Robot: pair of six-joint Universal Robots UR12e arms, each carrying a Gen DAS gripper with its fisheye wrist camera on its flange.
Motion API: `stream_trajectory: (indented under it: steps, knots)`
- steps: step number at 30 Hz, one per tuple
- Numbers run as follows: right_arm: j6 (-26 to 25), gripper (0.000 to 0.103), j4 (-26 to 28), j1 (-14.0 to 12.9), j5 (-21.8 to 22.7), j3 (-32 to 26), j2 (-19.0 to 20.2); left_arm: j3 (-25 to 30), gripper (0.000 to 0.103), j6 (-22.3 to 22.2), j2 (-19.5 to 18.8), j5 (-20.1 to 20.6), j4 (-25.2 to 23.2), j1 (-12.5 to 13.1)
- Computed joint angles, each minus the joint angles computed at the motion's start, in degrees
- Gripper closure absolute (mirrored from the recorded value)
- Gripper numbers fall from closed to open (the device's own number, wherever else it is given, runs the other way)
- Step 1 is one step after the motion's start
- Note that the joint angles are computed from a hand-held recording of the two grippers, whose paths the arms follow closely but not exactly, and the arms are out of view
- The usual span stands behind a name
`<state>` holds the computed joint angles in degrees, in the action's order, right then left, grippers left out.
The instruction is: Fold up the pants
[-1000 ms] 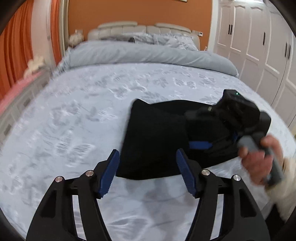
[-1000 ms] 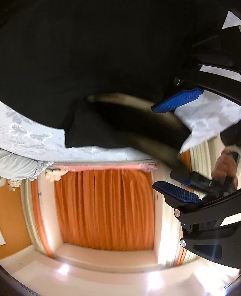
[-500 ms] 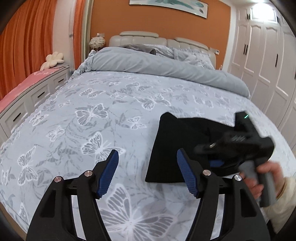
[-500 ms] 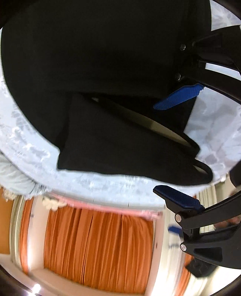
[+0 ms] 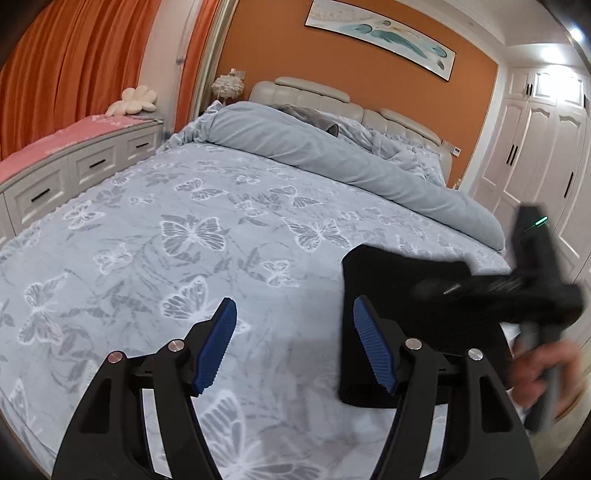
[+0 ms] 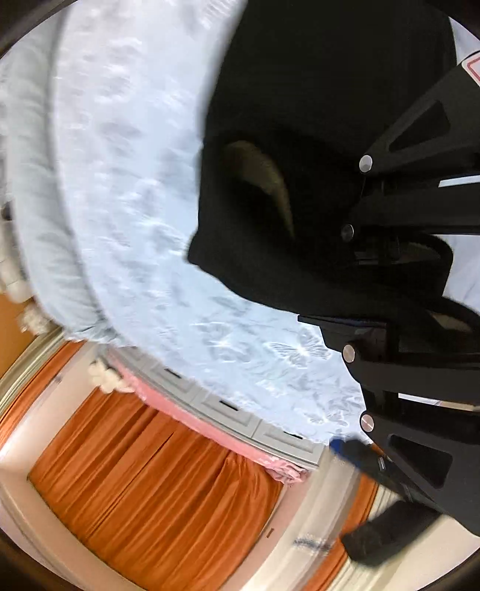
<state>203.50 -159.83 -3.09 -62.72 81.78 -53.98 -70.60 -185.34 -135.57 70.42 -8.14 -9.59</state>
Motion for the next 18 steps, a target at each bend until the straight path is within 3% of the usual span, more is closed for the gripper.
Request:
stream_trajectory:
  steps: [6, 8, 9, 12, 13, 15, 16, 18]
  knots:
    - [-9.81, 0.085, 6.04, -6.22, -6.53, 8.48, -9.22, 1.57, 0.039, 2.05, -0.65, -0.84, -2.0, -1.96]
    - [-10.54, 0.085, 7.51, -8.21, -8.39, 11.29, -10.73, 2.06, 0.036, 3.09, -0.88, -0.88, -2.85, -2.89]
    - [-10.98, 0.083, 8.42, -9.3, -8.95, 12.67, -10.94, 2.36, 0.031, 3.54, -1.03, -0.75, -3.37, -3.32]
    - [-10.0, 0.067, 11.09, -11.43, -11.77, 15.91, -9.99, 4.07, 0.027, 4.49, -1.97, -1.46, -5.85, -4.81]
    - [-8.31, 0.063, 10.16, -12.36, -10.57, 17.43, -8.99, 4.56, 0.027, 4.59, -2.21, -1.81, -6.75, -5.1]
    - [-3.77, 0.063, 1.98, -14.5, -4.53, 21.22, -9.04, 6.54, 0.026, 3.95, -3.22, -3.2, -10.34, -5.89]
    - [-1.3, 0.057, -1.95, -15.16, -3.49, 22.93, -9.74, 7.42, 0.025, 3.33, -3.69, -3.74, -11.87, -6.14]
    - [0.07, 0.045, -3.99, -14.88, -7.17, 24.02, -11.06, 9.27, 0.022, 2.27, -4.7, -4.12, -14.55, -6.7]
